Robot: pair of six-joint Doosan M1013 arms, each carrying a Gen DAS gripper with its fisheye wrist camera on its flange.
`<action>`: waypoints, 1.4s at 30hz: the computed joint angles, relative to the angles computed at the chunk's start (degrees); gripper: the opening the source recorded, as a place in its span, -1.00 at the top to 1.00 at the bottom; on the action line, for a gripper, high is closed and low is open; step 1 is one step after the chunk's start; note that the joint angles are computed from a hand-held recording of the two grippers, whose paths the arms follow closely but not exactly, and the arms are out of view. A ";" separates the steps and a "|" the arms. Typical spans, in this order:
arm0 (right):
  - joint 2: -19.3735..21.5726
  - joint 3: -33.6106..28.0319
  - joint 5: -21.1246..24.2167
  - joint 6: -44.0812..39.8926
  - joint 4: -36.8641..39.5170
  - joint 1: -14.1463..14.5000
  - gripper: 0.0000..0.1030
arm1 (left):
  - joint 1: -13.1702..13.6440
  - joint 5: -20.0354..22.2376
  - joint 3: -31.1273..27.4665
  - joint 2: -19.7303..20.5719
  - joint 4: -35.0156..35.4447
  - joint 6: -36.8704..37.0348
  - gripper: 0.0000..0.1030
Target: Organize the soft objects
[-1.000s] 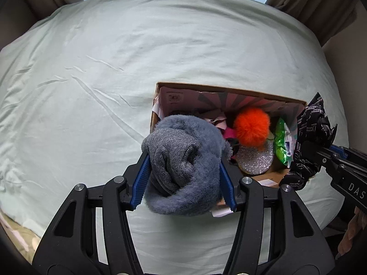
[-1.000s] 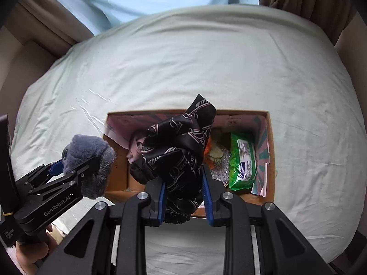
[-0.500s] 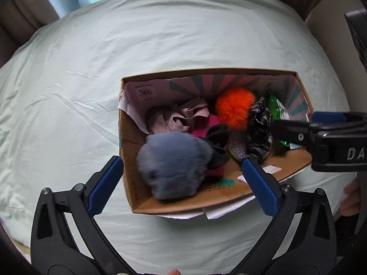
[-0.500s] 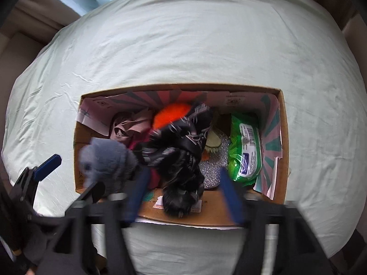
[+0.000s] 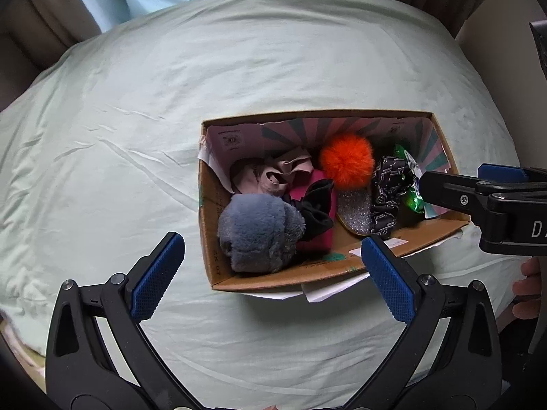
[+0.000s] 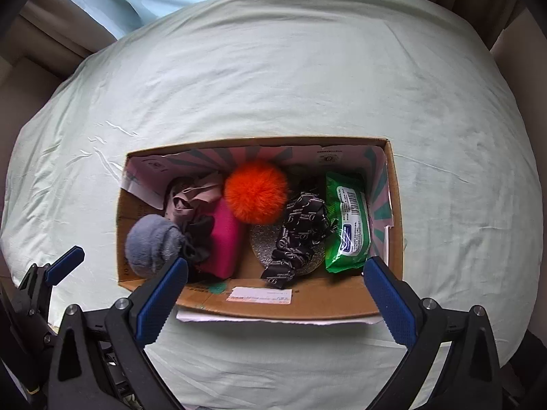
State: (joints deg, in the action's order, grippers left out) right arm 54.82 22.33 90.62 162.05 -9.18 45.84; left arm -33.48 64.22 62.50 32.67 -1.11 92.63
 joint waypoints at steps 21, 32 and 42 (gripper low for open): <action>-11.46 2.40 1.52 -2.97 -26.97 7.73 -0.99 | -4.56 -12.33 0.46 -12.02 5.80 -10.29 -0.99; -14.75 3.41 7.20 -1.74 -44.66 12.92 -0.99 | -7.50 -22.04 2.78 -18.50 9.18 -14.66 -0.99; -15.82 4.97 10.08 -2.30 -51.83 15.02 -0.99 | -9.08 -25.12 5.49 -20.96 12.00 -17.03 -0.99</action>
State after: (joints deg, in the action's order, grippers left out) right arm 39.00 27.30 100.70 159.75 -61.01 60.86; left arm -42.55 39.10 67.99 11.71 10.89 75.60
